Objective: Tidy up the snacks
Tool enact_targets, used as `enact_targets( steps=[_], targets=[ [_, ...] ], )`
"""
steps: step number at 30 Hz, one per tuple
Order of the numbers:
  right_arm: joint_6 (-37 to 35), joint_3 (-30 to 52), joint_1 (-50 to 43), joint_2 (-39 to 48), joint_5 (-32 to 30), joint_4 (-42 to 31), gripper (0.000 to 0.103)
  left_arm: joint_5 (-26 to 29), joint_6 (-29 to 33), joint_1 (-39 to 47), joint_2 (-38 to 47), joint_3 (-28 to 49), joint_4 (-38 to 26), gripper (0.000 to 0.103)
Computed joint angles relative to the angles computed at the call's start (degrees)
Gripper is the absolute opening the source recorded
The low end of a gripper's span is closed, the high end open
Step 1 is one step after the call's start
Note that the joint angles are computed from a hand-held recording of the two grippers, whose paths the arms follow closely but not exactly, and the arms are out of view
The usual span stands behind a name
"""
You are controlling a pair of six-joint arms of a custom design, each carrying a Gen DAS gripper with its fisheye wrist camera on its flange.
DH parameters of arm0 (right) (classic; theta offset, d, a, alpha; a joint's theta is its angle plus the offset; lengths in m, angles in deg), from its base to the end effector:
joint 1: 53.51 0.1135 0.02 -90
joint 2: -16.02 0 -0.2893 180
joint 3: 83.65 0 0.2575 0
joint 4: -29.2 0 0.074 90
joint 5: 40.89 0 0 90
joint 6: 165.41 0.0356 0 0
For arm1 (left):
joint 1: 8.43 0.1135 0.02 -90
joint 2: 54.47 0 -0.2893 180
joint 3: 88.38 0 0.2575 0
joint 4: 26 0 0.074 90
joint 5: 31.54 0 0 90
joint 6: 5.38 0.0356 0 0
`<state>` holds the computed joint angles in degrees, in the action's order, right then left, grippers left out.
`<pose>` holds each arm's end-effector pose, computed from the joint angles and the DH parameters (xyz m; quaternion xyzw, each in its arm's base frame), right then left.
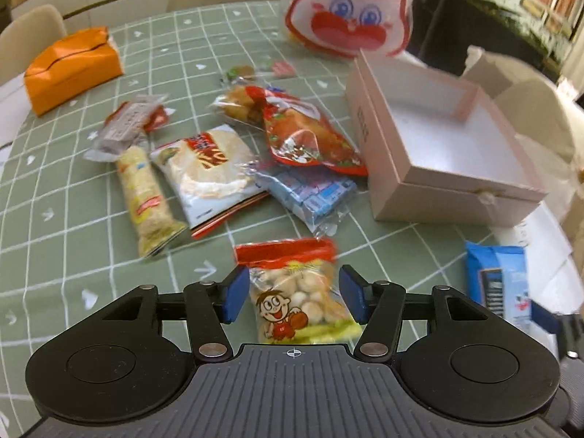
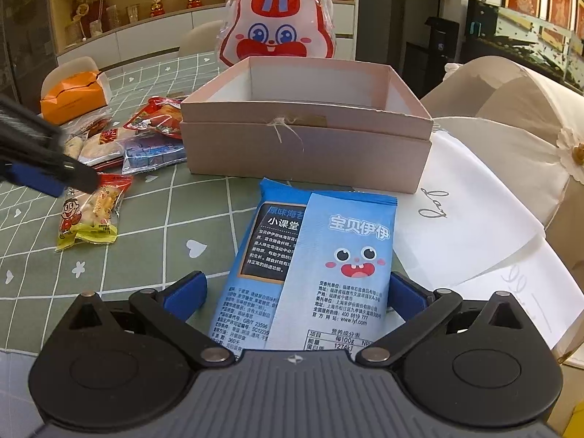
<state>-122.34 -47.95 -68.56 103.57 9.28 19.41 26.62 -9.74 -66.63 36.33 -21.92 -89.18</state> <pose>0.2134 -0.0338 0.1109 -0.3306 0.8536 0.1645 0.3675 0.1546 -0.2138 0.1925 -0.3040 0.9121 0.0448 0.2713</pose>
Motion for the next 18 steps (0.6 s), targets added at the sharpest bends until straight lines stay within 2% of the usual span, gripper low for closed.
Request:
enact_targets(
  steps=[4,7,10,11,12,14,18],
  targets=[
    [-0.23,1.92,0.51,-0.1,0.8,-3.48,0.103,3.08,3.23,1.73,2.25,-0.41,1.8,0.062],
    [3.13,3.77,1.1,-0.95,1.41,-6.78,0.102,2.79,6.86,1.1,4.12,0.57,1.96,0.065],
    [7.82,3.58,3.59,-1.19,5.1,-4.71,0.101,2.65,7.98,0.15,3.18,-0.45,3.59,0.065],
    [8.24,2.8,4.17,-1.76,6.05,-3.22,0.096,2.6,8.57,-0.43,2.32,-1.24,4.54,0.064],
    [7.76,2.32,4.76,-2.54,7.08,-2.73,0.089,2.49,9.18,-1.19,1.42,-1.99,5.34,0.06],
    [4.97,2.98,4.59,-3.81,7.01,-5.53,0.083,2.72,9.8,-2.98,0.22,-2.65,5.83,0.06],
    [-1.03,5.44,1.1,-7.7,4.34,-14.65,0.08,3.53,10.05,-6.58,-1.78,-2.82,6.32,0.059]
  ],
)
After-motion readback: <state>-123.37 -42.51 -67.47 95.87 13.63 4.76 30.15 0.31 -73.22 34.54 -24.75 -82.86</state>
